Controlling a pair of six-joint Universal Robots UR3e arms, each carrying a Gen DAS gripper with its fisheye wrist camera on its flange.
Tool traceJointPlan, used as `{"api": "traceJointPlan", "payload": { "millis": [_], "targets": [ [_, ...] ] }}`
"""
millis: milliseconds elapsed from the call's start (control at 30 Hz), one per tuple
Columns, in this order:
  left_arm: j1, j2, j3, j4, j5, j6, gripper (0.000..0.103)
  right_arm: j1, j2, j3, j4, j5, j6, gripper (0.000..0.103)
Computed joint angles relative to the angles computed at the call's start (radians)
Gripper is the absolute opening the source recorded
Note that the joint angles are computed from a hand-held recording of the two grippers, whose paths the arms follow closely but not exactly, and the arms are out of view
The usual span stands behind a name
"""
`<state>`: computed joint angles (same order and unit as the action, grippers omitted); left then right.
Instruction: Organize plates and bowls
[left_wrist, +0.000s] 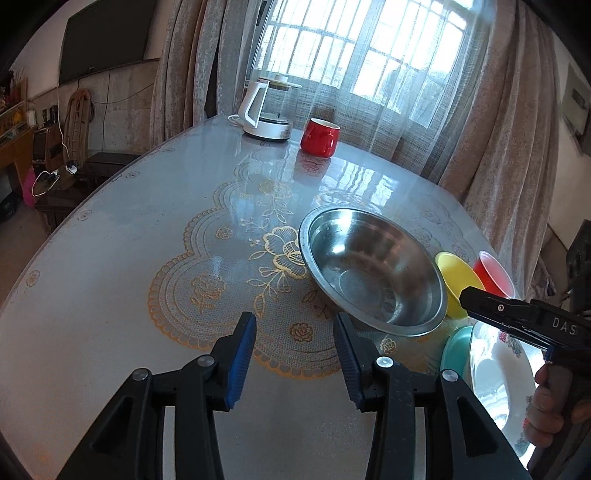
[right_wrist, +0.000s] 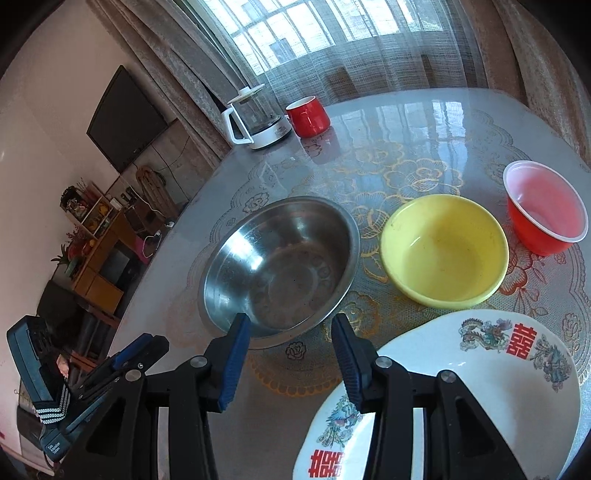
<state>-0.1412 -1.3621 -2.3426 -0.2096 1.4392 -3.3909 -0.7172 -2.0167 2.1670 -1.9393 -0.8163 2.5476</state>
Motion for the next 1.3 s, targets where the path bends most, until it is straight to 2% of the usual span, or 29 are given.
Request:
{"api": "traceJointPlan", "payload": {
  "millis": [133, 433, 533, 633, 667, 767, 933, 1100, 1300],
  "targets": [
    [0.013, -0.076, 0.068, 0.0, -0.024, -0.029, 0.044, 0.056, 0.11, -0.028, -0.131, -0.04, 0.09, 0.046],
    [-0.044, -0.289, 0.248, -0.001, 0.038, -0.069, 0.044, 0.167, 0.282, -0.087, -0.311, -0.14, 0.213, 0.048],
    [-0.035, -0.339, 0.278, -0.004, -0.005, -0.057, 0.04, 0.209, 0.333, -0.102, -0.375, -0.177, 0.241, 0.048],
    [-0.047, -0.364, 0.29, -0.001, -0.009, -0.038, 0.026, 0.258, 0.374, -0.114, -0.429, -0.229, 0.246, 0.048],
    [-0.055, -0.357, 0.277, 0.02, -0.002, -0.033, 0.023, 0.281, 0.375, -0.113, -0.455, -0.265, 0.252, 0.046],
    [-0.061, -0.324, 0.238, 0.046, 0.023, -0.042, 0.025, 0.318, 0.357, -0.093, -0.52, -0.315, 0.247, 0.041],
    [-0.03, -0.224, 0.137, 0.043, -0.01, -0.03, 0.026, 0.3, 0.277, -0.05, -0.472, -0.28, 0.199, 0.039],
    [-0.052, -0.082, 0.042, 0.025, 0.046, -0.01, 0.027, 0.293, 0.156, 0.019, -0.427, -0.259, 0.149, 0.039],
    [-0.003, 0.128, -0.07, -0.051, 0.0, 0.016, 0.029, 0.277, 0.003, 0.096, -0.344, -0.226, 0.1, 0.038]
  ]
}}
